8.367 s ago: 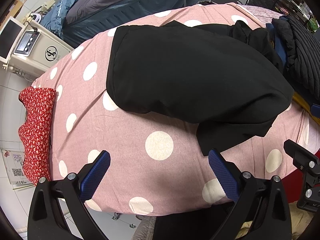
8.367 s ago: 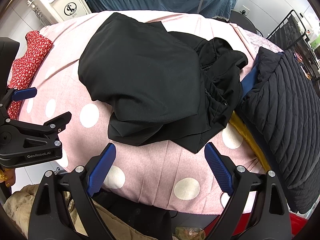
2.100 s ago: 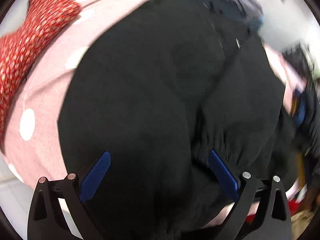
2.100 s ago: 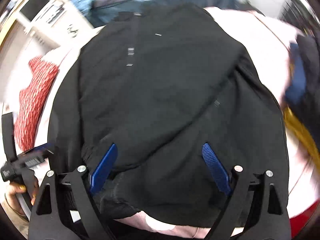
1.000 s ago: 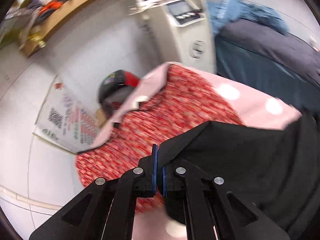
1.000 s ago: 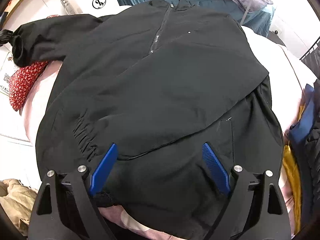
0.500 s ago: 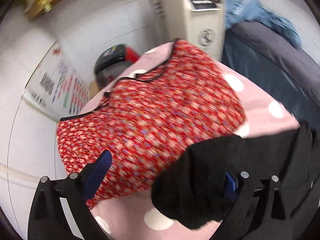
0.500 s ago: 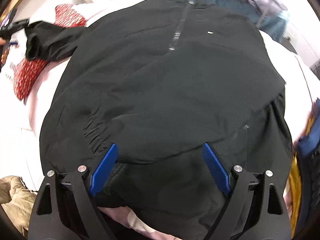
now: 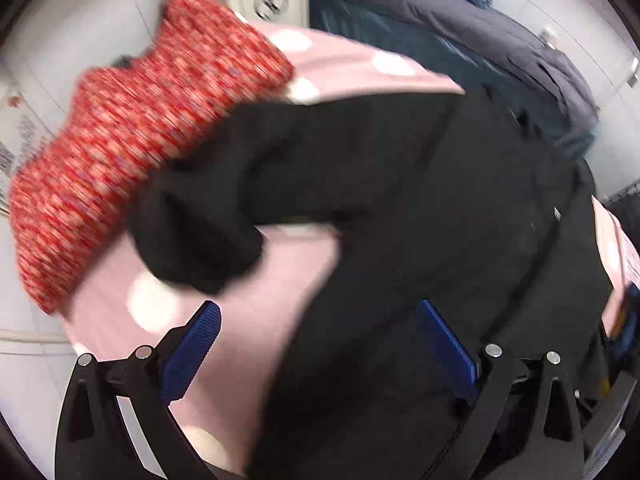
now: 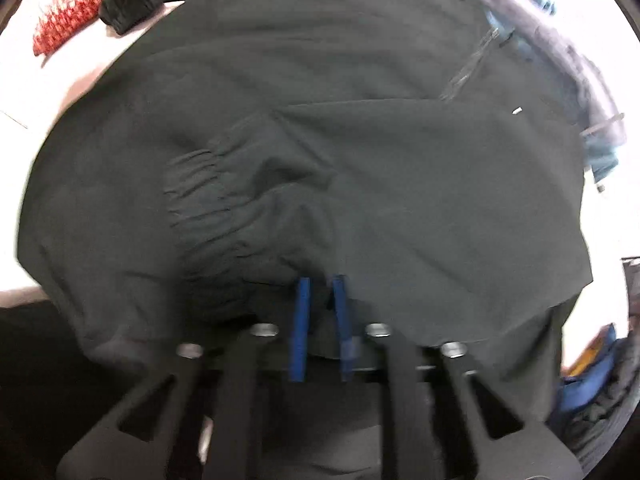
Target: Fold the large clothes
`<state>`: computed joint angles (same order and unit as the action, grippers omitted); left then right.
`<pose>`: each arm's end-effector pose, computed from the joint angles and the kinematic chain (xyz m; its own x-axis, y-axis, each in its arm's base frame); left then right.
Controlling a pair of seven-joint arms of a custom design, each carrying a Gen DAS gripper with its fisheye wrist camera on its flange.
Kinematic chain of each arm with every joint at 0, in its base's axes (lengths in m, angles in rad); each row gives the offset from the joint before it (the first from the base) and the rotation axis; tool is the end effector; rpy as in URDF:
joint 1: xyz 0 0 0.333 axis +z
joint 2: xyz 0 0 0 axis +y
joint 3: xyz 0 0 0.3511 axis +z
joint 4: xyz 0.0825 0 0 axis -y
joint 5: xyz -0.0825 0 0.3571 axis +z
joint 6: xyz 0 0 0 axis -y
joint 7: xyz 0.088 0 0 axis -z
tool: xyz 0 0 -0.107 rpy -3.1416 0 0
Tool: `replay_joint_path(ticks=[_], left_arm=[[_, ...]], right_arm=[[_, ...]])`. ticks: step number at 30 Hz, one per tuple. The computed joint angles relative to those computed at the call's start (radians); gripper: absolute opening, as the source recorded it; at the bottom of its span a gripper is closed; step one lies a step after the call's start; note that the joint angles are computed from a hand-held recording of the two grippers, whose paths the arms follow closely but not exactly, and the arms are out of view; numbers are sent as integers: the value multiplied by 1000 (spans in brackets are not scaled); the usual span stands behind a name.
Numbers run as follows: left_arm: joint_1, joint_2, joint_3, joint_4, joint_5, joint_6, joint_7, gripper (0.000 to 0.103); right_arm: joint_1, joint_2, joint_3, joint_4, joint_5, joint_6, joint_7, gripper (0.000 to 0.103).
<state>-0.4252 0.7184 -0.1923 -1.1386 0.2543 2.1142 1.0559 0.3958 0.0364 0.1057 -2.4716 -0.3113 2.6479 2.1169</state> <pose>0.6627 -0.3945 0.4464 -0.1443 -0.9892 0.0259 -0.9492 0.1310 -0.2860 0.4119 0.2351 0.3476 0.2080 -0.9738 0.0918 -0.9561 -0.2223 -0.1911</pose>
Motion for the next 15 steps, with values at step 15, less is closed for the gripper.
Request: replay_joint_path(ticks=[15], left_arm=[[-35, 5, -7, 4, 8, -28, -19, 97]], right_arm=[[-227, -303, -106, -103, -111, -58, 126, 28]])
